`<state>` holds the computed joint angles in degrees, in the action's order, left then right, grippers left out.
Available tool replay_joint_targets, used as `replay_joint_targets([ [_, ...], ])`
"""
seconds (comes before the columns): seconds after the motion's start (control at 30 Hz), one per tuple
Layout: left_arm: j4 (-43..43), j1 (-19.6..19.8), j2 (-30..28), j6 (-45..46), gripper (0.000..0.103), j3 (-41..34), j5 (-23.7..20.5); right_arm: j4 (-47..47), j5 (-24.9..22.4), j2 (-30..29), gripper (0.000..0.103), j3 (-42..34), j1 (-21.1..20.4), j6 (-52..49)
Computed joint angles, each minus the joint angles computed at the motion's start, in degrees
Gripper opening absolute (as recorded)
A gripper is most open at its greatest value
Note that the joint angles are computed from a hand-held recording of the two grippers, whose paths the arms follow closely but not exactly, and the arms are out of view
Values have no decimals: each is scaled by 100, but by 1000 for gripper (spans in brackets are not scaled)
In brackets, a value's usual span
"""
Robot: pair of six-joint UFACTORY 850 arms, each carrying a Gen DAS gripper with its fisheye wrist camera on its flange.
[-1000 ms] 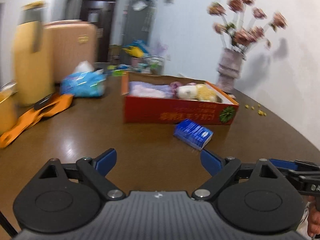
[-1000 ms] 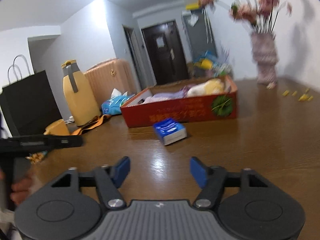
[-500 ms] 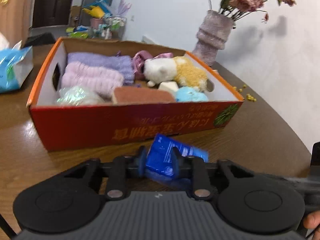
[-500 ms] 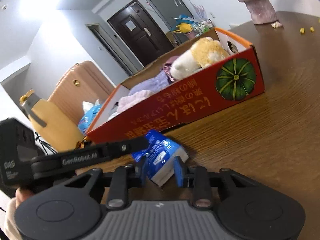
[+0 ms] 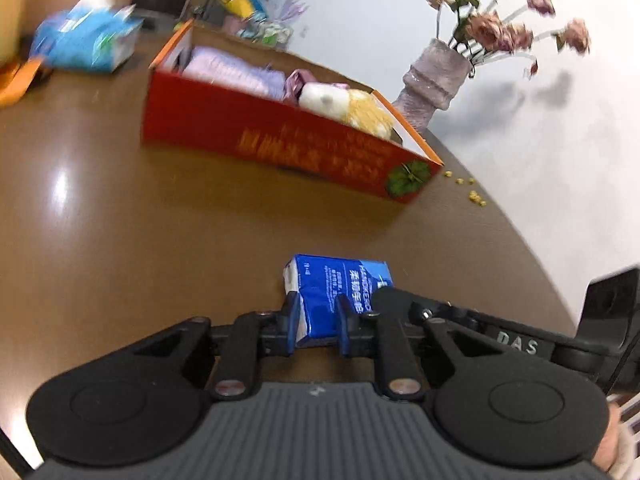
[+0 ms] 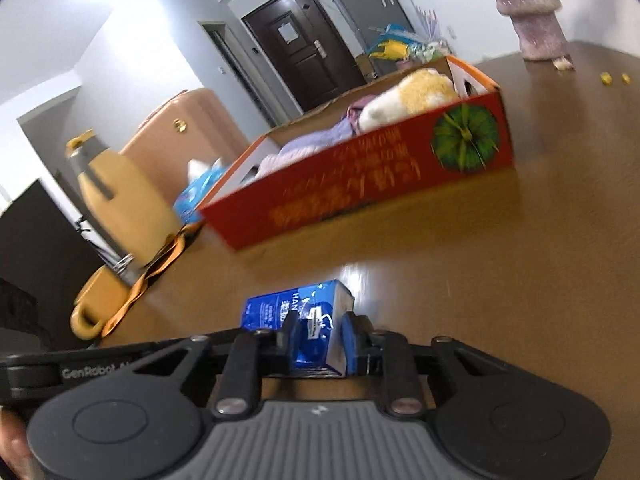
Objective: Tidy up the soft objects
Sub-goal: 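Grasp the blue tissue packet with the right tool, then carry the tissue packet with the right tool into the box and release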
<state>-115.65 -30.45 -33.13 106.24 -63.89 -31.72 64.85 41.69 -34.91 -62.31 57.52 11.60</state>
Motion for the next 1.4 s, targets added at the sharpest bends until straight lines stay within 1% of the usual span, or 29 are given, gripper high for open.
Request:
replay_joint_targets([
  [0.07, 8, 45, 274, -35, 19, 410, -214, 102, 33, 141, 20, 165, 237, 85],
  [0.1, -63, 50, 432, 87, 19, 633, -299, 167, 92, 187, 20, 216, 343, 98],
  [0.17, -138, 17, 644, 384, 21, 914, -334, 305, 206, 230, 22, 271, 521, 2],
  [0.2, -231, -5, 697, 590, 25, 1007, -355, 387, 201, 215, 24, 256, 554, -98],
  [0.23, -313, -22, 710, 713, 30, 1043, -309, 549, 238, 169, 24, 214, 583, -178],
  [0.27, -481, -55, 699, 807, 32, 1039, -197, 728, 274, 147, 24, 209, 613, -216],
  [0.33, -733, -100, 694, 948, 34, 1037, -10, 730, 378, 123, 25, 228, 649, -87],
  [0.43, -738, -56, 665, 947, 38, 1020, -99, 864, 422, 123, 25, 207, 669, -219],
  [0.53, -782, -27, 615, 945, 38, 960, -190, 812, 396, 95, 25, 168, 630, -175],
  [0.67, -496, -32, 495, 658, 38, 817, -194, 643, 350, 36, 25, 113, 580, -110],
  [0.7, -397, -35, 465, 579, 35, 789, -194, 619, 340, 23, 25, 98, 570, -126],
  [0.73, -298, -29, 436, 510, 29, 769, -224, 581, 321, 17, 24, 92, 561, -130],
  [0.77, -250, -20, 407, 464, 27, 757, -281, 551, 313, 9, 24, 86, 554, -147],
  [0.9, -567, -23, 364, 641, 21, 779, -349, 598, 433, -43, 20, 57, 567, -369],
  [1.07, -711, -20, 265, 694, 19, 683, -395, 643, 498, -88, 18, 16, 511, -506],
  [1.17, -594, -43, 208, 496, 17, 496, -265, 788, 462, -56, 15, -42, 429, -728],
  [1.23, -781, -69, 223, 785, 16, 391, -297, 809, 621, 31, 15, -40, 362, -981],
  [1.33, -933, -82, 139, 1024, 16, -44, -406, 616, 892, 251, 15, -12, 97, -1455],
  [1.4, -700, -93, -61, 637, 16, -588, -253, 458, 855, 345, 15, -77, -192, -1729],
])
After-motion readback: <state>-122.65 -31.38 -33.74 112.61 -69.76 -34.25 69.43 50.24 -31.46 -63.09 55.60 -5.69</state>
